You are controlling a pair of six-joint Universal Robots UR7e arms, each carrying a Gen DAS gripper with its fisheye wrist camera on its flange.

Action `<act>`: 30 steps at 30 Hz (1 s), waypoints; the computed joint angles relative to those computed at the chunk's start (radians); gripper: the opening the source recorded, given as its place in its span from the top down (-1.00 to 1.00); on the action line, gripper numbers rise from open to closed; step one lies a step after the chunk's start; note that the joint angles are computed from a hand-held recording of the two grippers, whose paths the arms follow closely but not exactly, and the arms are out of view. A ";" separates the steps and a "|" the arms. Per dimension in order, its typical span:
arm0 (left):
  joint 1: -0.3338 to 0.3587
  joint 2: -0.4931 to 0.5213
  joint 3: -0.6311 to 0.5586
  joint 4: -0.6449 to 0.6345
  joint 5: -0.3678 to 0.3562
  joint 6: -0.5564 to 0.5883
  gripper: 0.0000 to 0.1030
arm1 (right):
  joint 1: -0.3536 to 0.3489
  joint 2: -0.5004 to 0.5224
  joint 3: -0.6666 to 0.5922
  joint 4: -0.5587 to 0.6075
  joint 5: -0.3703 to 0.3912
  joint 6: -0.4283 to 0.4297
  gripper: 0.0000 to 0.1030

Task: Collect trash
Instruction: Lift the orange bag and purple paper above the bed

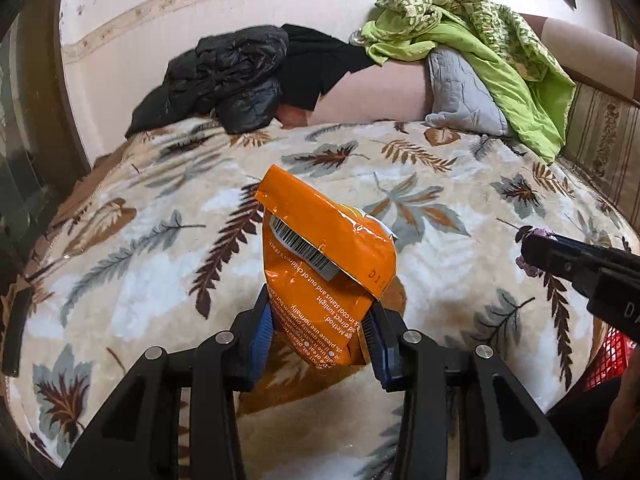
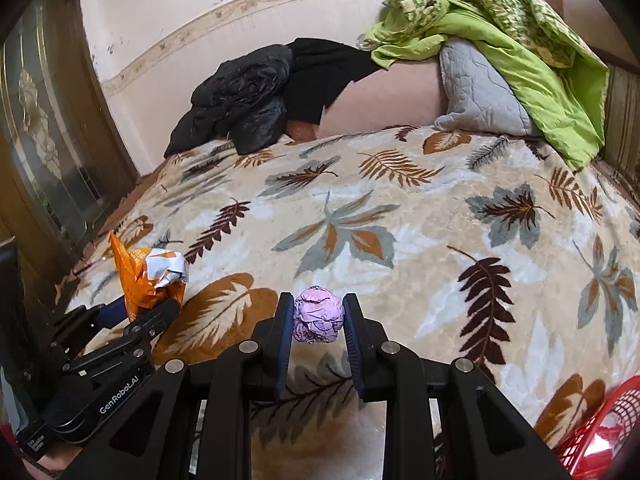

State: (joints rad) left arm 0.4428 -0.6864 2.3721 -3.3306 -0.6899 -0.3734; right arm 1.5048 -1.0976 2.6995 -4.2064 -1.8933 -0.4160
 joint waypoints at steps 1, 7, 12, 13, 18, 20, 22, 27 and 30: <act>0.009 0.003 -0.005 -0.007 -0.003 0.007 0.22 | 0.003 0.004 -0.005 0.004 -0.006 -0.001 0.49; 0.045 0.013 -0.024 -0.027 -0.021 0.031 0.22 | 0.008 0.023 -0.038 0.052 -0.019 0.001 0.49; 0.056 0.020 -0.035 -0.026 -0.025 0.036 0.22 | 0.001 0.019 -0.051 0.089 -0.007 0.005 0.49; 0.056 0.021 -0.036 -0.027 -0.022 0.037 0.22 | 0.002 0.021 -0.051 0.089 -0.006 0.006 0.49; 0.062 0.026 -0.043 -0.023 -0.028 0.042 0.22 | -0.007 0.011 -0.050 0.107 0.008 0.018 0.49; 0.065 0.030 -0.047 -0.023 -0.026 0.045 0.22 | -0.011 0.006 -0.047 0.110 0.014 0.022 0.49; 0.064 0.031 -0.046 -0.027 -0.024 0.048 0.22 | -0.015 0.000 -0.044 0.111 0.019 0.024 0.49; 0.062 0.043 -0.046 -0.041 -0.008 0.060 0.22 | -0.018 -0.005 -0.040 0.107 0.022 0.030 0.49; 0.056 0.044 -0.044 -0.042 -0.002 0.059 0.22 | -0.019 -0.005 -0.037 0.100 0.022 0.030 0.49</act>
State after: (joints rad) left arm 0.4985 -0.6425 2.3285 -3.3730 -0.6920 -0.3149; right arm 1.4860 -1.1022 2.6621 -4.1060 -1.8710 -0.3861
